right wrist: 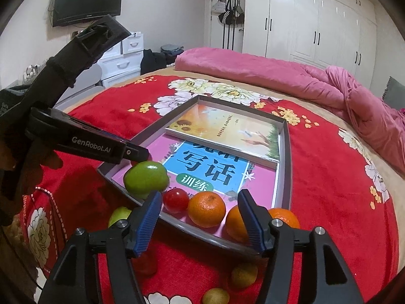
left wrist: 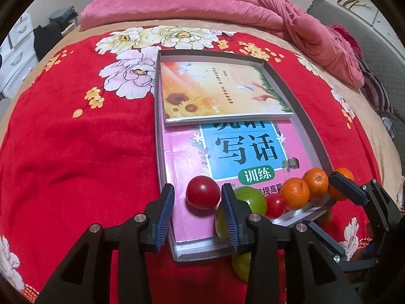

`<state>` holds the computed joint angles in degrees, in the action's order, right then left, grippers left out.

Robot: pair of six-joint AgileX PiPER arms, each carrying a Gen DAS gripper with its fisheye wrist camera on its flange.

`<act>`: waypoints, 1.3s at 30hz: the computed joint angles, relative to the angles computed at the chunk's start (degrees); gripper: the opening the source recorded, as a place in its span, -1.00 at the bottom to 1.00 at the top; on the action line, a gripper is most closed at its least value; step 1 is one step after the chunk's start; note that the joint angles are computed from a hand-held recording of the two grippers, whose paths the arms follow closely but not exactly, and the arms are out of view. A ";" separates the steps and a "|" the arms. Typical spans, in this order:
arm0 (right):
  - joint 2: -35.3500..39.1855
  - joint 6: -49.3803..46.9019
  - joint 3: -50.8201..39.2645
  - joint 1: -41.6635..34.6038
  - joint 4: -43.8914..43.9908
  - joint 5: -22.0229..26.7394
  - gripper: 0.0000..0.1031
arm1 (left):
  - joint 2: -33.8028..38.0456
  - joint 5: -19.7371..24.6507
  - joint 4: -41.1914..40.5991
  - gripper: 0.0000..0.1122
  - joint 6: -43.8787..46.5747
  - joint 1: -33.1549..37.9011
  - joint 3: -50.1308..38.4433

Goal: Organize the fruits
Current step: 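Open the right gripper to release the orange while the left gripper releases the tomato, then withdraw both open grippers from the tray toward the remaining fruit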

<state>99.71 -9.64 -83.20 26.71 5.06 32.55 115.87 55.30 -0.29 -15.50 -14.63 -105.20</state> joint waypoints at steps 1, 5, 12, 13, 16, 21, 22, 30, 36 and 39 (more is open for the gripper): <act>-0.04 -0.08 0.03 0.00 0.05 -0.01 0.21 | -0.12 -0.02 0.06 -0.26 0.02 -0.05 0.09; -0.42 -0.21 0.35 0.03 0.17 -0.41 0.21 | -0.68 -0.32 0.52 -0.22 -0.01 -0.36 0.71; -1.19 -0.13 0.82 -0.10 0.43 -1.31 0.32 | -2.52 -2.30 -2.64 -0.08 1.10 0.60 3.35; -1.26 -0.19 0.82 -0.13 0.53 -1.35 0.33 | -2.82 -2.69 -3.25 -0.04 1.36 0.73 3.78; -1.51 -0.05 0.92 -0.18 0.50 -1.66 0.35 | -3.44 -3.06 -3.13 0.03 1.10 0.47 4.52; -2.03 -0.21 1.14 -0.39 0.87 -1.92 0.41 | -4.69 -4.18 -3.32 0.06 0.91 0.15 6.14; -2.16 -0.13 1.24 -0.41 0.81 -2.03 0.42 | -5.04 -4.60 -3.33 0.06 0.86 0.11 6.56; -3.59 -1.73 1.99 -1.20 3.66 -2.80 0.54 | -7.35 -6.15 -3.35 0.24 0.55 -0.65 7.96; -4.61 -2.71 2.67 -1.63 5.23 -3.53 0.63 | -9.03 -7.20 -3.30 0.32 0.17 -0.96 9.48; -5.09 -3.03 2.99 -1.64 5.66 -3.90 0.68 | -9.67 -7.58 -4.44 0.33 0.36 -0.65 10.06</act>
